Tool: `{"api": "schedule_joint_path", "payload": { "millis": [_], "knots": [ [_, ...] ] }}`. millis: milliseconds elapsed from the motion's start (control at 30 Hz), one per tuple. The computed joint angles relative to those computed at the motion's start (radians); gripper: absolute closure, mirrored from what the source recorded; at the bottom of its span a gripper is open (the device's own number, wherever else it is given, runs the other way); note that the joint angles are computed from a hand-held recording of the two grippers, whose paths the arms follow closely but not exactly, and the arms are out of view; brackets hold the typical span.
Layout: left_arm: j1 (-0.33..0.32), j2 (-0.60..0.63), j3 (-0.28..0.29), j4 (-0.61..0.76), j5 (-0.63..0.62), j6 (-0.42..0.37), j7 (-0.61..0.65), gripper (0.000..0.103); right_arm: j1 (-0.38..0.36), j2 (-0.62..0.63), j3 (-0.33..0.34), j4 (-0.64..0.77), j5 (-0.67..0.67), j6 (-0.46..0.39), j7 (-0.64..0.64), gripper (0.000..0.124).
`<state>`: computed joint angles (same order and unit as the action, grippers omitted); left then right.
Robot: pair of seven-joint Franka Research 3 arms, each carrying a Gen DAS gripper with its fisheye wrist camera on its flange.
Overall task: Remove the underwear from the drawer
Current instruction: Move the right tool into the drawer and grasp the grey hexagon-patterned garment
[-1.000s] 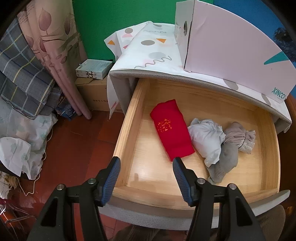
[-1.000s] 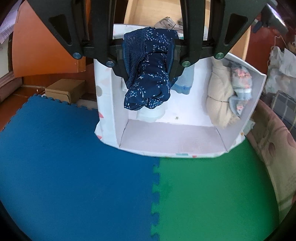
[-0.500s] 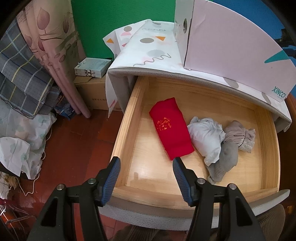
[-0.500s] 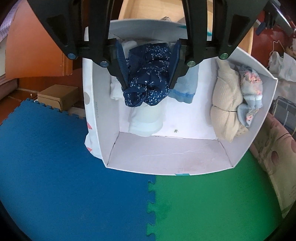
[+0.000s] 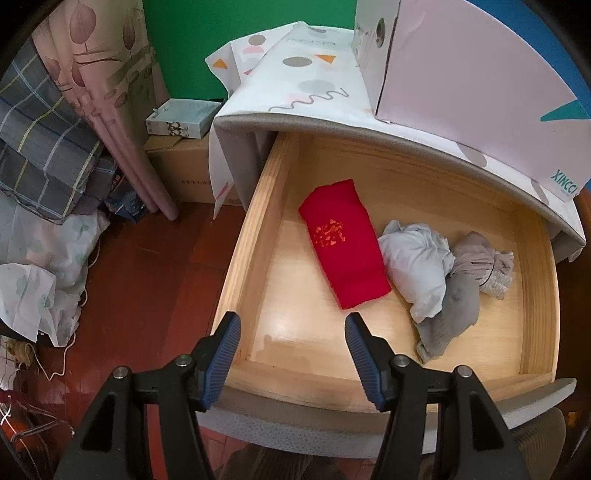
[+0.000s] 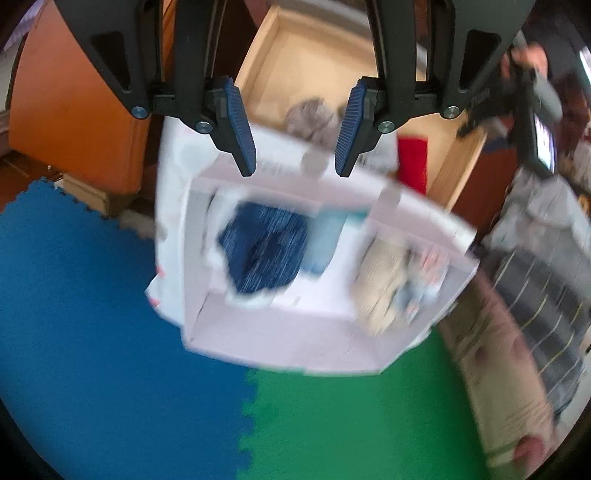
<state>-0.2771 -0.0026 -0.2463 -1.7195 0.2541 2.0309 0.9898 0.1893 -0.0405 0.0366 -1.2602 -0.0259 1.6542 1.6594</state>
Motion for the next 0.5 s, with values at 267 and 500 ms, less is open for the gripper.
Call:
{"api": "schedule_joint_path", "payload": {
  "millis": [267, 500],
  "knots": [
    [0.000, 0.008, 0.001, 0.011, -0.004, -0.020, 0.003, 0.043, -0.004, -0.145, 0.016, -0.311, 0.030, 0.038, -0.051, 0.082],
    [0.005, 0.001, 0.005, 0.002, -0.025, -0.011, 0.004, 0.043, -0.005, -0.161, 0.019, -0.422, 0.064, 0.096, -0.112, 0.082]
  ]
}}
